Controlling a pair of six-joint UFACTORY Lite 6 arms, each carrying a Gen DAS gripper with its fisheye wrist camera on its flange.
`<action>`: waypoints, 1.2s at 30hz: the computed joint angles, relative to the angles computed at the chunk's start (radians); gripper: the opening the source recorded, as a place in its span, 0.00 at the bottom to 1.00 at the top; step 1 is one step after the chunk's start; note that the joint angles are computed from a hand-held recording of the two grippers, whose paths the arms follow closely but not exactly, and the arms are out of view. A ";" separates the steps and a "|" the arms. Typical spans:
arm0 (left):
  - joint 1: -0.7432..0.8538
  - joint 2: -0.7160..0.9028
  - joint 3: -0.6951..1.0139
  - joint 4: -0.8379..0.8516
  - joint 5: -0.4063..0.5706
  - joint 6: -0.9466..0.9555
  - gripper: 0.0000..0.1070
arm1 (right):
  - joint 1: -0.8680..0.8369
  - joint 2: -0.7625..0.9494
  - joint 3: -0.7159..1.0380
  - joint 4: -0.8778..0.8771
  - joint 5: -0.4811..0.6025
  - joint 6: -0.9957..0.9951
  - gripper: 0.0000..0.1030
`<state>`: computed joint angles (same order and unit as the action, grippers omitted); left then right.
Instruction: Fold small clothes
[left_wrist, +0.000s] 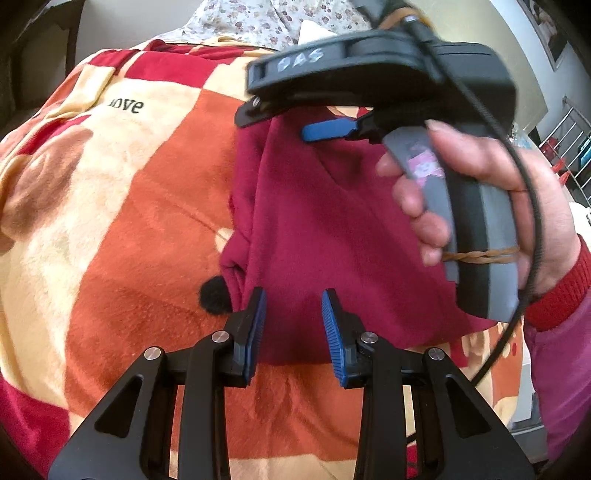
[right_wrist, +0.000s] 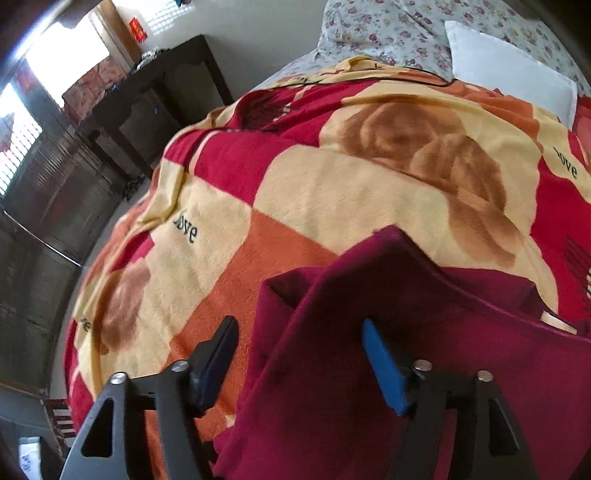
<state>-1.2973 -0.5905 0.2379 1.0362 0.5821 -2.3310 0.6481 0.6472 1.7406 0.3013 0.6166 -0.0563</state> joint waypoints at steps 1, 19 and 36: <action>-0.011 -0.019 -0.007 -0.021 0.022 0.015 0.29 | 0.015 0.019 0.025 -0.054 0.010 0.046 0.70; -0.072 -0.241 -0.115 -0.001 0.075 -0.097 0.68 | -0.041 -0.051 -0.134 0.096 -0.123 -0.113 0.18; 0.199 0.105 0.016 0.289 -0.178 -0.198 0.37 | -0.174 -0.303 -0.397 0.592 -0.101 -0.605 0.15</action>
<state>-1.0978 -0.4860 0.2543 1.3256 0.4042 -2.5292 0.4745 0.3440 1.3440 0.8937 0.5161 -0.6617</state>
